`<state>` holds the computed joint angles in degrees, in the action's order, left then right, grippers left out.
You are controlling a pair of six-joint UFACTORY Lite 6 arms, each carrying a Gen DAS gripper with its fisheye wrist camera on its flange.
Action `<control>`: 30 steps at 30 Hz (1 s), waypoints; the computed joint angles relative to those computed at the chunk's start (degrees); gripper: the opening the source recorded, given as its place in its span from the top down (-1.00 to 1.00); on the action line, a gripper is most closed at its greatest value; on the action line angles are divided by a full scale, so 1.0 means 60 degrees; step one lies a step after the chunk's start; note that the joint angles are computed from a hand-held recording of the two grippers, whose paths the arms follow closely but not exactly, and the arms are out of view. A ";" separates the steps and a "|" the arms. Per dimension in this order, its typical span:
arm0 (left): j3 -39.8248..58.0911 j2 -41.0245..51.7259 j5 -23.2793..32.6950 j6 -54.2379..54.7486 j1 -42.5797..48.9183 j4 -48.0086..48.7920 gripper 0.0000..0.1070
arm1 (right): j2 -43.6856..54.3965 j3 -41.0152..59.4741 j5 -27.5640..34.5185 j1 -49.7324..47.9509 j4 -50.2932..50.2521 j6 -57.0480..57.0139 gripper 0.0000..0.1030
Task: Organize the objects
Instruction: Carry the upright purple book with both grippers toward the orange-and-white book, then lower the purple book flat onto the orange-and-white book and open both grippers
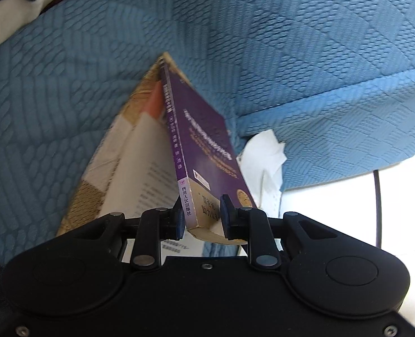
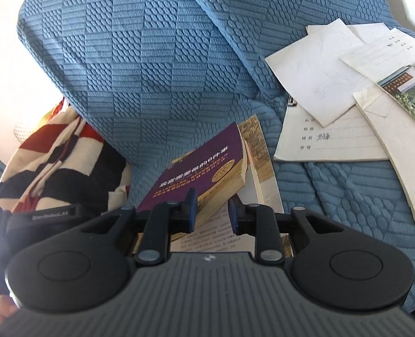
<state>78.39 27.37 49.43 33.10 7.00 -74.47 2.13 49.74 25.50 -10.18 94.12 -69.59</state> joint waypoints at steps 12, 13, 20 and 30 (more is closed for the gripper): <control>0.0377 0.0395 -0.0889 -0.1389 -0.0559 0.1962 0.37 | 0.0700 0.0403 -0.0100 0.0208 -0.2378 0.2266 0.39; 0.0303 0.0303 -0.0956 -0.1327 -0.0595 0.2063 0.37 | 0.0677 0.0472 -0.0131 0.0241 -0.2868 0.2723 0.38; -0.0010 -0.0304 -0.1379 -0.1626 -0.0919 0.2899 0.06 | 0.0474 0.0953 0.0452 0.0206 -0.6001 0.5202 0.33; -0.1281 -0.2250 -0.2501 -0.3014 -0.1600 0.4879 -0.49 | -0.1001 0.0604 0.1579 -0.0278 -0.7487 0.5609 -0.40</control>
<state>70.70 13.87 34.43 15.02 -2.59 -45.20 -3.88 53.37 34.98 -11.85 49.20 -35.94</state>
